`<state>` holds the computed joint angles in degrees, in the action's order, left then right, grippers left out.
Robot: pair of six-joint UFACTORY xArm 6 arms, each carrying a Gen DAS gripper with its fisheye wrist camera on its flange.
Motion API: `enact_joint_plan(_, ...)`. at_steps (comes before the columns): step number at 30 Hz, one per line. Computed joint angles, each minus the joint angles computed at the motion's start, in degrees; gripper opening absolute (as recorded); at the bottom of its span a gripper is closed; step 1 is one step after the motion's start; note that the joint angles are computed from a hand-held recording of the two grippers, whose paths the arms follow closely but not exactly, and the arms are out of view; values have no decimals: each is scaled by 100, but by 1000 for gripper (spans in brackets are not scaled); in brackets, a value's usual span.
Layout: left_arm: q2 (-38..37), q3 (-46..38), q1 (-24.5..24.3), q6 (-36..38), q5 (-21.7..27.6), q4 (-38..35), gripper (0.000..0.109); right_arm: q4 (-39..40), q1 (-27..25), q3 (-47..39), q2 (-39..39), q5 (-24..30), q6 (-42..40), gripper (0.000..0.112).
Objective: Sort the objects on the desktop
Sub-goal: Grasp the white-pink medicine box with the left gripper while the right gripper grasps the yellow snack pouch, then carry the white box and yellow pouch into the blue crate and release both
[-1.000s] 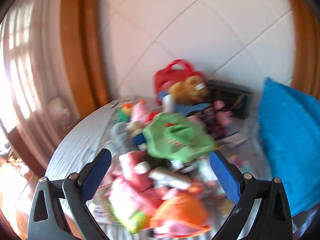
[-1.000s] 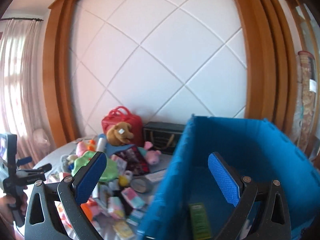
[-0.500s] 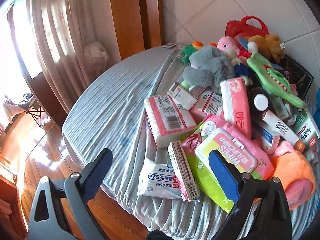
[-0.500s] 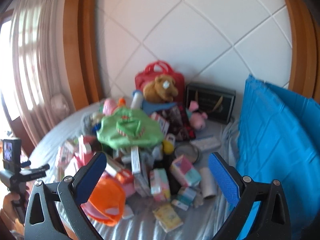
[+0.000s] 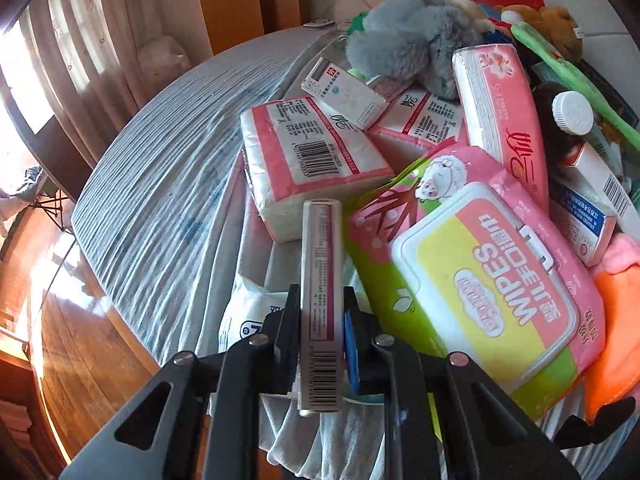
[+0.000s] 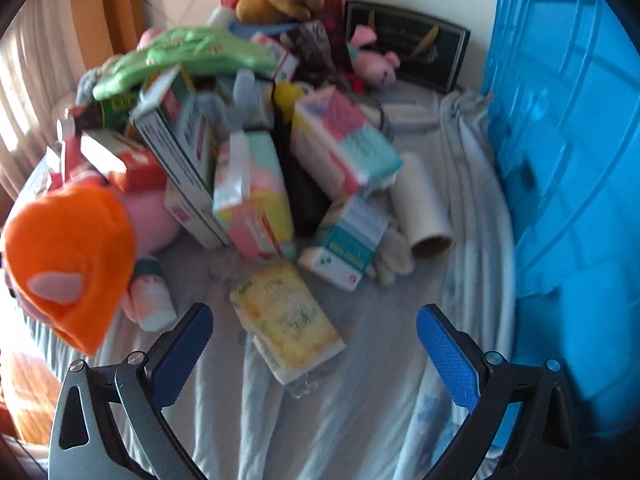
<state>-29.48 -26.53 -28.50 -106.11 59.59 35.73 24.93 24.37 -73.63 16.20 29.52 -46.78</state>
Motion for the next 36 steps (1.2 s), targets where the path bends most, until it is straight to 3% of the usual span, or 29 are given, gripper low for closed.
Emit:
enact_joint_plan(6,-404,-147,-251,246,677,176,18,-383,80,-176,471,60,432,102)
enact_joint_plan(8,-646,-149,-312,313,892,260,18,-526,112,-209,568,27,608,78)
enact_joint_plan(9,-719,-175,-330,374,982,318,18,-689,124,-199,584,-8,778,56)
enact_joint_plan(15,-996,-423,-436,760,1446,710,18,-285,189,324,110,-488,762,40)
enact_joint_plan(19,-1049,-641,-421,1115,1491,1060,18,392,224,734,-476,-821,437,38)
enact_joint_plan(26,-605,-1249,-260,1790,928,1677,18,1453,271,971,-1698,-853,-170,38)
enact_joint_plan(29,-185,-1741,-289,1908,552,2012,18,1506,232,891,-2102,-893,-247,38)
enact_joint_plan(36,1405,-3538,-473,2216,-487,2482,18,1716,-435,-332,-2017,-433,-171,39)
